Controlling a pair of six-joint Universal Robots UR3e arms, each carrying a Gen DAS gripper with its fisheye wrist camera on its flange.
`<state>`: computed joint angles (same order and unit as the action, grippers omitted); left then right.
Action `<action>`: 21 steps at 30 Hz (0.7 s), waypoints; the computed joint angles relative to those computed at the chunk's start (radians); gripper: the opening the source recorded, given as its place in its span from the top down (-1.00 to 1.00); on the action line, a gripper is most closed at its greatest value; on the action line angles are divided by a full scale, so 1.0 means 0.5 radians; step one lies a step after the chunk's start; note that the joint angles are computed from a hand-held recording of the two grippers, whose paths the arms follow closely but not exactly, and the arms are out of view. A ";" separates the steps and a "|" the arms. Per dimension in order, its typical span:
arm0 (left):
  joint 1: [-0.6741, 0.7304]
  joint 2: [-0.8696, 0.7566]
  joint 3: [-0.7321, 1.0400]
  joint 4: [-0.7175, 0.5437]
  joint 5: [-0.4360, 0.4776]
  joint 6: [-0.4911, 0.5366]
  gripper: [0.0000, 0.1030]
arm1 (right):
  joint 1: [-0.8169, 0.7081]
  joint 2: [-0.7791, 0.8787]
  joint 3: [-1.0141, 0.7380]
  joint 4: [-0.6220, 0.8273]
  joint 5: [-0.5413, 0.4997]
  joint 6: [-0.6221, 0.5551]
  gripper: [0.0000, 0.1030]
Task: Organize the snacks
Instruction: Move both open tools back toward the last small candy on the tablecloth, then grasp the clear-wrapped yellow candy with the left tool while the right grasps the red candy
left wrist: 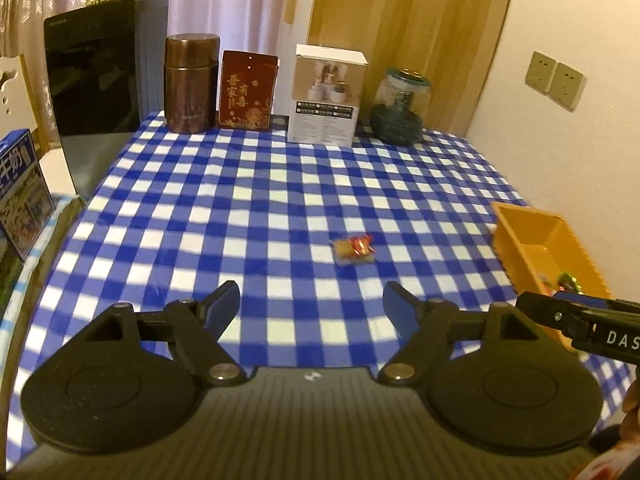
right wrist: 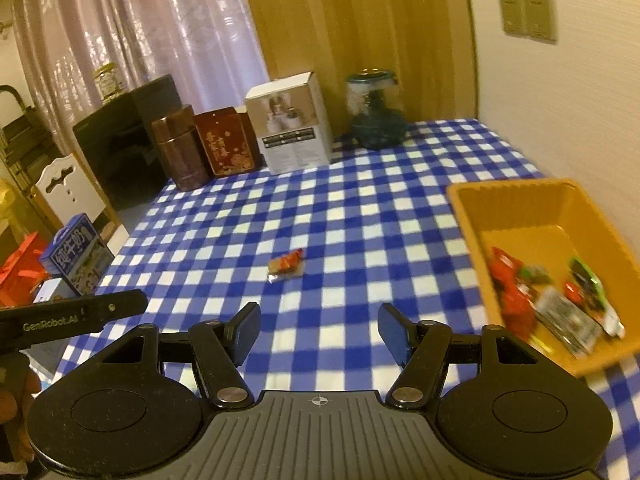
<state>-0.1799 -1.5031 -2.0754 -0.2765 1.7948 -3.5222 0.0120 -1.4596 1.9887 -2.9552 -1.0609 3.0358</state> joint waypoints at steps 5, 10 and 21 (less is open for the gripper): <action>0.159 -0.239 0.066 0.181 -0.088 0.161 -0.49 | 0.137 0.447 -0.402 -0.060 -0.077 0.049 -0.26; 0.266 -0.512 0.149 0.347 -0.129 0.291 -0.50 | 0.223 0.837 -0.786 -0.043 -0.112 0.063 -0.26; 0.395 -0.913 0.428 0.407 -0.266 0.308 -0.51 | 0.340 1.496 -1.694 0.268 -0.064 0.086 -0.08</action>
<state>0.0174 -1.9597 -1.8613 -0.0731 1.6615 -3.3684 0.1820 -0.7117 1.1417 -2.8211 -1.0928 3.0790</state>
